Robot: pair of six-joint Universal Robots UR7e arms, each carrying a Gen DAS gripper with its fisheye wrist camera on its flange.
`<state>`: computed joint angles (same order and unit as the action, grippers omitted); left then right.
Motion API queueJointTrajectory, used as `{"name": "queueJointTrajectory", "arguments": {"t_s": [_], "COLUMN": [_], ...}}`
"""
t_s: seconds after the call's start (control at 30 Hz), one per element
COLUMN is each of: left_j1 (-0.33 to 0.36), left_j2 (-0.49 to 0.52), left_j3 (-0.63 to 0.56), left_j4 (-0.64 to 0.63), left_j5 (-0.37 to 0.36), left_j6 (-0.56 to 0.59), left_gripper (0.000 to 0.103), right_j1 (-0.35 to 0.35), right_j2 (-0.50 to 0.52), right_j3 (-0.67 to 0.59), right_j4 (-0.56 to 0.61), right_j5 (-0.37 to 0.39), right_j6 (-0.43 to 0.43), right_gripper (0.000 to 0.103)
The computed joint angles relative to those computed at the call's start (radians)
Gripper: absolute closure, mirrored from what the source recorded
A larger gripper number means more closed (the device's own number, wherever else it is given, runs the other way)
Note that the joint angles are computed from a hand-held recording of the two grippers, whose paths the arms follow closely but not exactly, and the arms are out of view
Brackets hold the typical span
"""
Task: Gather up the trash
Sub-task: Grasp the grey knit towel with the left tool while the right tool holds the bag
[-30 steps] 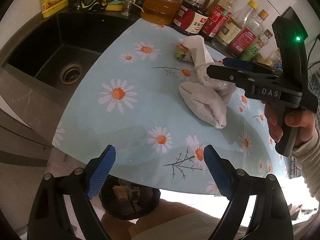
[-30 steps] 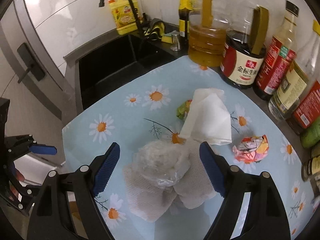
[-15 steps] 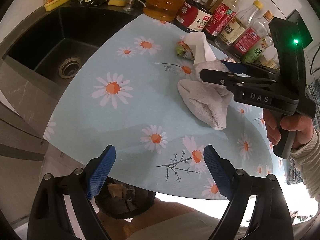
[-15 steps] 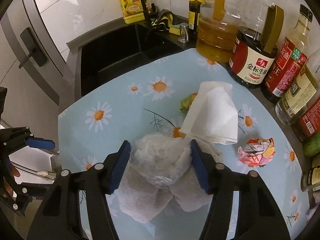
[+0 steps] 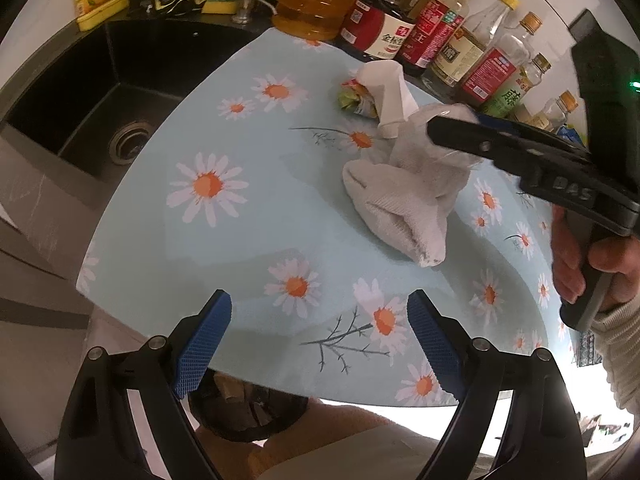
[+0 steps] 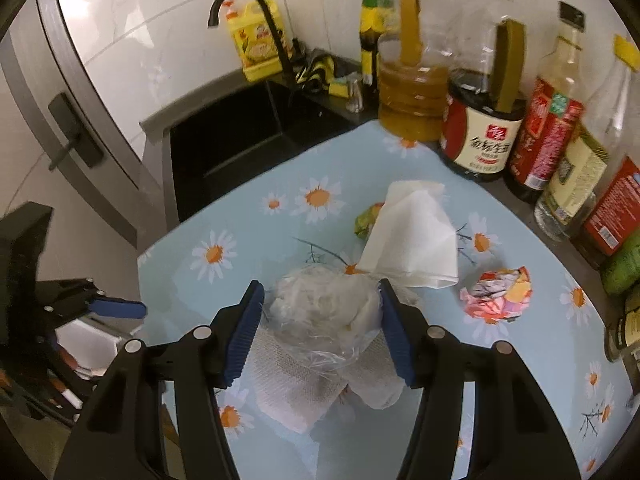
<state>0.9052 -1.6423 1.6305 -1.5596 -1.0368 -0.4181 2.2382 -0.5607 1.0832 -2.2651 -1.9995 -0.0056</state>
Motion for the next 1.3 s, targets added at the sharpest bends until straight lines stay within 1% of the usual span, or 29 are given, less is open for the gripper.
{"name": "queueJointTrajectory", "arguments": {"t_s": [0.23,0.3,0.43,0.63,0.8,0.83,0.87,0.9,0.97,1.0,1.03,1.1,1.13,1.2,1.3], "left_j1": [-0.006,-0.012,-0.008,0.004,0.005,0.005,0.005,0.006,0.004,0.004,0.005,0.006,0.006,0.002,0.001], "left_j2": [0.057,0.073,0.112,0.175,0.209,0.215,0.220,0.229,0.237,0.239,0.240,0.242,0.240,0.236,0.228], "left_j3": [-0.014,-0.016,-0.034,-0.061,-0.074,-0.075,-0.077,-0.082,-0.082,-0.080,-0.081,-0.079,-0.076,-0.068,-0.061], "left_j4": [-0.049,-0.068,-0.089,-0.091,-0.090,-0.088,-0.086,-0.077,-0.076,-0.079,-0.078,-0.079,-0.084,-0.095,-0.107], "left_j5": [-0.026,-0.037,-0.051,-0.037,-0.019,-0.013,-0.007,-0.006,0.000,0.004,0.003,0.006,0.004,0.008,0.006], "left_j6": [0.091,0.129,0.170,0.223,0.242,0.243,0.243,0.242,0.245,0.250,0.253,0.254,0.259,0.274,0.282], "left_gripper": [0.016,0.016,0.016,0.016,0.017,0.019,0.024,0.031,0.033,0.036,0.041,0.043,0.049,0.055,0.068], "right_j1": [0.010,0.014,0.018,0.019,0.016,0.016,0.015,0.015,0.015,0.014,0.011,0.008,0.007,0.003,-0.004], "right_j2": [-0.083,-0.112,-0.167,-0.241,-0.287,-0.293,-0.298,-0.304,-0.313,-0.317,-0.322,-0.329,-0.330,-0.336,-0.340], "right_j3": [0.094,0.135,0.210,0.320,0.400,0.412,0.423,0.435,0.451,0.459,0.469,0.483,0.487,0.498,0.509], "right_j4": [-0.058,-0.077,-0.107,-0.145,-0.171,-0.176,-0.182,-0.188,-0.197,-0.201,-0.205,-0.212,-0.214,-0.221,-0.228], "right_j5": [-0.027,-0.047,-0.066,-0.092,-0.090,-0.090,-0.089,-0.085,-0.081,-0.078,-0.072,-0.066,-0.064,-0.055,-0.044], "right_j6": [0.070,0.095,0.147,0.231,0.297,0.305,0.312,0.318,0.329,0.336,0.344,0.351,0.354,0.358,0.366], "right_gripper": [0.045,0.045,0.045,0.045,0.045,0.045,0.045,0.045,0.045,0.045,0.045,0.045,0.045,0.045,0.045]}}
